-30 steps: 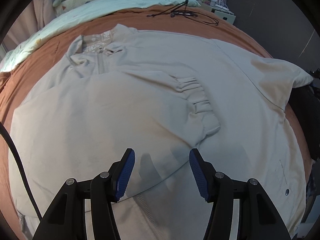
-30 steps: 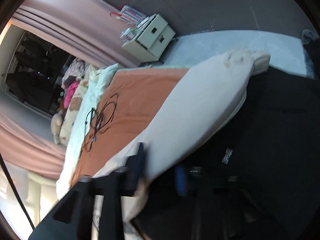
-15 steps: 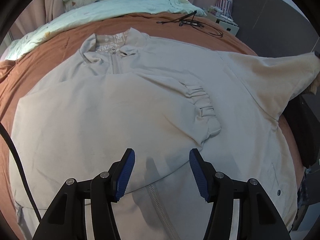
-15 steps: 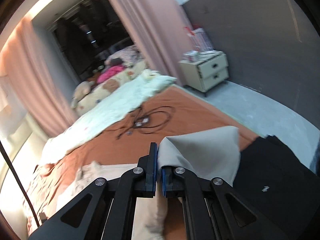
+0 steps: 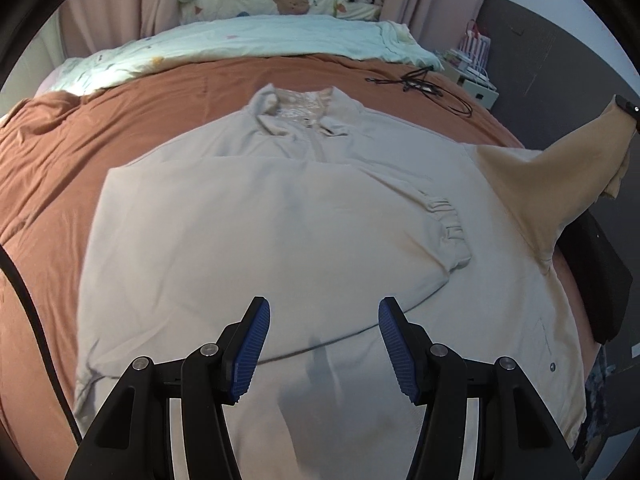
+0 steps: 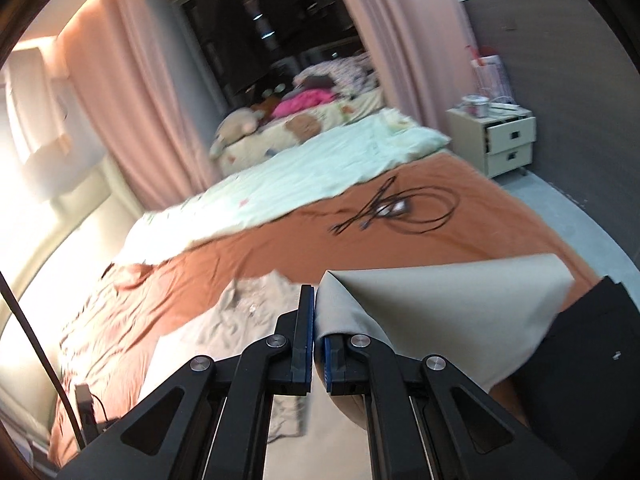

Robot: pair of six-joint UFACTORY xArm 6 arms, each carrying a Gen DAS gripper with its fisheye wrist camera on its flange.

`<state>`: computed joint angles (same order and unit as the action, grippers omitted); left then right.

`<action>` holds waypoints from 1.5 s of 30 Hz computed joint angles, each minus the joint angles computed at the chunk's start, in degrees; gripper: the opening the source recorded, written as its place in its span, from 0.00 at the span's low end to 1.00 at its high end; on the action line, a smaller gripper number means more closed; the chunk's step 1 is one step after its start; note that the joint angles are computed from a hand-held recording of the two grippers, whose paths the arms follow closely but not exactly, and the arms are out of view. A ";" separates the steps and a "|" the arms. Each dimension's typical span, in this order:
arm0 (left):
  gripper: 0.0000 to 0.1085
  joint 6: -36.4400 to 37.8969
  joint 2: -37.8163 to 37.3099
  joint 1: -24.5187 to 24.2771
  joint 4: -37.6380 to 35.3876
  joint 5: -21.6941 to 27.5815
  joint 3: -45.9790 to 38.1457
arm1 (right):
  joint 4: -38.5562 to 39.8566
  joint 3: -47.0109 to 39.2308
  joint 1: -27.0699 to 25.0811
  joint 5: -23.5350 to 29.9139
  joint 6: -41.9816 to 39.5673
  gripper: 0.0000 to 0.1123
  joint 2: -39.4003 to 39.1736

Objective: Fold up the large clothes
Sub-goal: 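Lift the sleeve with the right gripper and fold it toward the zipper, then lay the sleeve cuff onto the jacket body with the right gripper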

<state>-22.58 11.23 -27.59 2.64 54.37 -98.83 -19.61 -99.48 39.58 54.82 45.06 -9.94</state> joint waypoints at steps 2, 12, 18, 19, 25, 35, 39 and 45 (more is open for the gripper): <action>0.54 0.05 -2.64 0.86 0.42 -0.50 3.01 | 2.49 -0.67 -0.95 -0.48 -2.07 0.00 1.47; 0.54 0.37 -15.15 5.63 -0.37 -3.60 18.24 | 13.25 -10.59 -1.33 1.02 -9.69 0.00 14.89; 0.54 1.22 -20.13 8.19 -1.84 -4.58 24.32 | 16.89 -21.11 -0.19 9.20 -8.81 0.01 24.99; 0.54 1.53 -20.96 8.62 -1.96 -4.61 25.14 | 17.57 -22.92 -0.02 10.48 -8.47 0.01 26.30; 0.54 2.09 -24.76 10.43 -1.59 -4.30 28.60 | 24.67 -23.97 -0.71 13.52 -11.14 0.52 28.22; 0.54 1.63 -24.86 8.19 -0.28 -3.61 26.88 | 38.33 -1.24 -7.00 5.34 -24.10 0.61 12.25; 0.54 1.97 -22.50 6.59 -1.36 -4.35 24.36 | 41.09 4.66 -12.40 3.82 -29.48 0.61 5.64; 0.54 1.56 -19.39 5.43 -1.53 -4.42 22.80 | 38.48 9.36 -21.32 5.08 -24.74 0.61 4.06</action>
